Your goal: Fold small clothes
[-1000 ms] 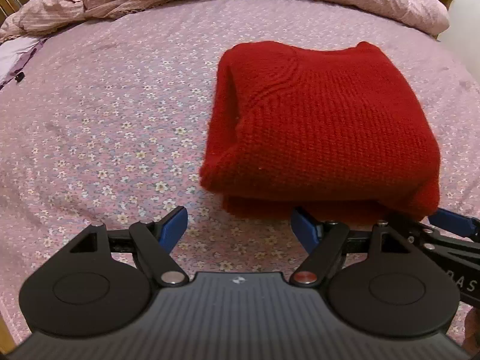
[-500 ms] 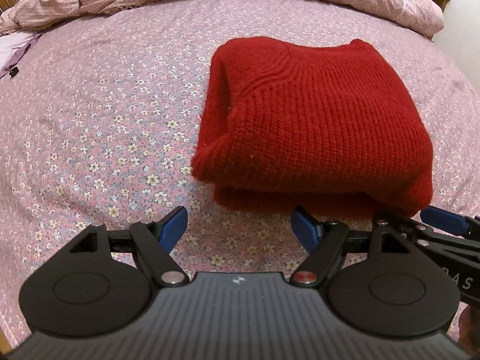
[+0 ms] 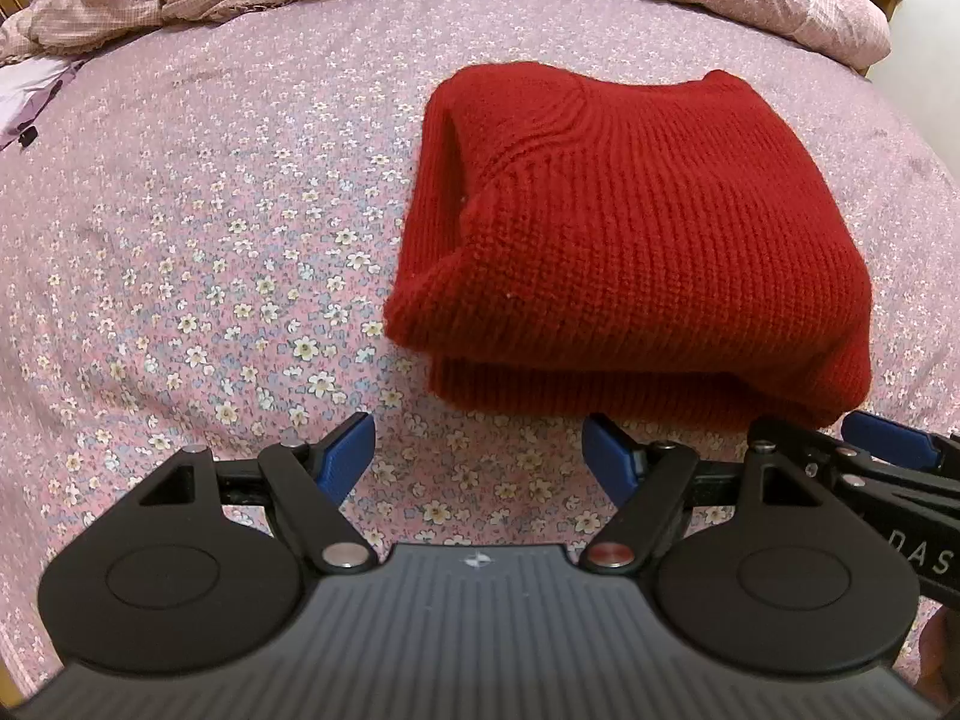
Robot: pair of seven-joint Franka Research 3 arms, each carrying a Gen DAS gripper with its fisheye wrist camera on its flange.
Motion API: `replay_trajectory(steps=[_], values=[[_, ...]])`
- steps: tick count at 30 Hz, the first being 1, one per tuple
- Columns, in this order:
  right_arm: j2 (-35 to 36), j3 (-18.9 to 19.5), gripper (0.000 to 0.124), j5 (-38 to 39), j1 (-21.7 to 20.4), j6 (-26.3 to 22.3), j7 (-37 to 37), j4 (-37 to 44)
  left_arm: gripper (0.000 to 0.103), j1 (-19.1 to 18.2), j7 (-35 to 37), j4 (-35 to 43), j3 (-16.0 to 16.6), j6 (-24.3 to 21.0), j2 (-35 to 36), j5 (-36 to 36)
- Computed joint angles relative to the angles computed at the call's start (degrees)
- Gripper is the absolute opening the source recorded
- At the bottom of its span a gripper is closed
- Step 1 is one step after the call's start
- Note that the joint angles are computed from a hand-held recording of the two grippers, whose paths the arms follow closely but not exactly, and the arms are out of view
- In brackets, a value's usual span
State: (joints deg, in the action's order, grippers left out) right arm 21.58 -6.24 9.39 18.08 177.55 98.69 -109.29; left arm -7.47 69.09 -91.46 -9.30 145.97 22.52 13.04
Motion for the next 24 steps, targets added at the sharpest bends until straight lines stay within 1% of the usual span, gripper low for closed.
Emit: replay_trajectory(steps=[12, 24], values=[[-0.06, -0.19, 0.077, 0.08, 0.3, 0.03, 0.1, -0.24, 0.08, 0.0, -0.14, 0.14, -0.05, -0.19, 0.18, -0.02], [-0.04, -0.25, 0.077, -0.02, 0.37, -0.03, 0.25, -0.2, 0.08, 0.52, 0.56, 0.1, -0.49, -1.53, 0.15, -1.58]])
